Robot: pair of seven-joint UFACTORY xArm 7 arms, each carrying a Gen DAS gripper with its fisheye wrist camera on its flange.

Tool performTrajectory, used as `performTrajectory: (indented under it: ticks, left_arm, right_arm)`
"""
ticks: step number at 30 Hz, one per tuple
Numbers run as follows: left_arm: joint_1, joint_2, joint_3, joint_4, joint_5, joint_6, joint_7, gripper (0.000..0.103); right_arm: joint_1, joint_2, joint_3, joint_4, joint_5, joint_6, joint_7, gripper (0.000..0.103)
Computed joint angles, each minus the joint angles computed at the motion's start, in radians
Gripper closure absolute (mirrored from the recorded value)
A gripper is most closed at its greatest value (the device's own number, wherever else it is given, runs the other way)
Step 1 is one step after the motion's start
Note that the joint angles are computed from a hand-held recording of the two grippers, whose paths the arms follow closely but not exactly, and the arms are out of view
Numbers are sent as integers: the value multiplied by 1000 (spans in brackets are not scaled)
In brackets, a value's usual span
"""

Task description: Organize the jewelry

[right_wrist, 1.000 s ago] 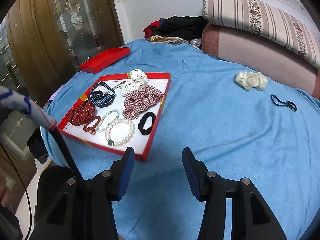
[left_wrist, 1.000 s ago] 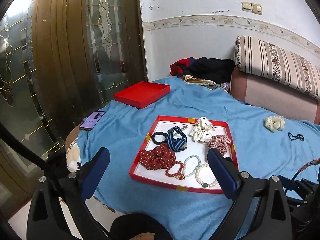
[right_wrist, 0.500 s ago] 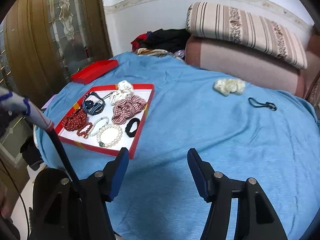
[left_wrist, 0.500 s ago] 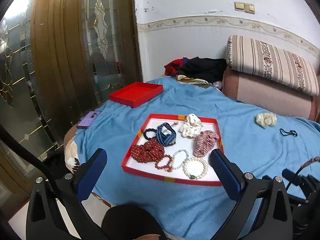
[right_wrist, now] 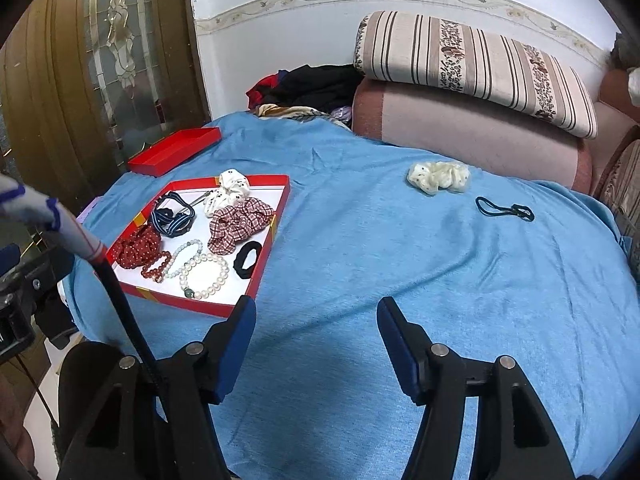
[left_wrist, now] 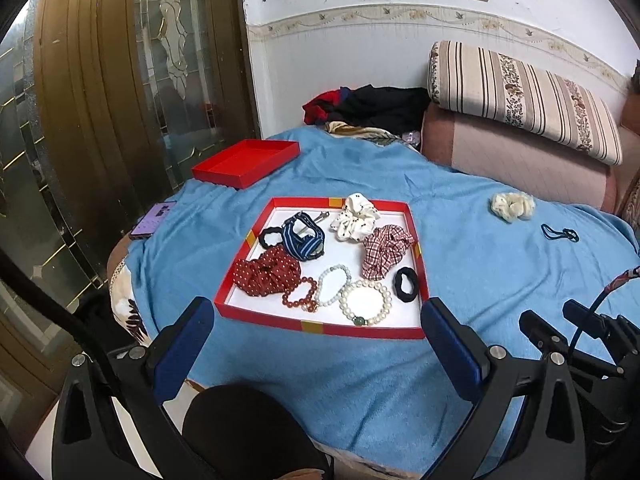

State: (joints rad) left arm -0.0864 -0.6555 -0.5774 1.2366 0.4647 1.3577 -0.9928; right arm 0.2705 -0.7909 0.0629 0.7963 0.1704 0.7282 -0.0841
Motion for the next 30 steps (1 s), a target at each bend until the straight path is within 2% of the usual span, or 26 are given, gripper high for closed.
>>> performTrajectory:
  ticks: [30]
  left_arm:
    - [-83, 31, 94, -82, -76, -23, -27, 0]
  right_arm:
    - [-13, 51, 55, 3, -76, -2, 44, 29]
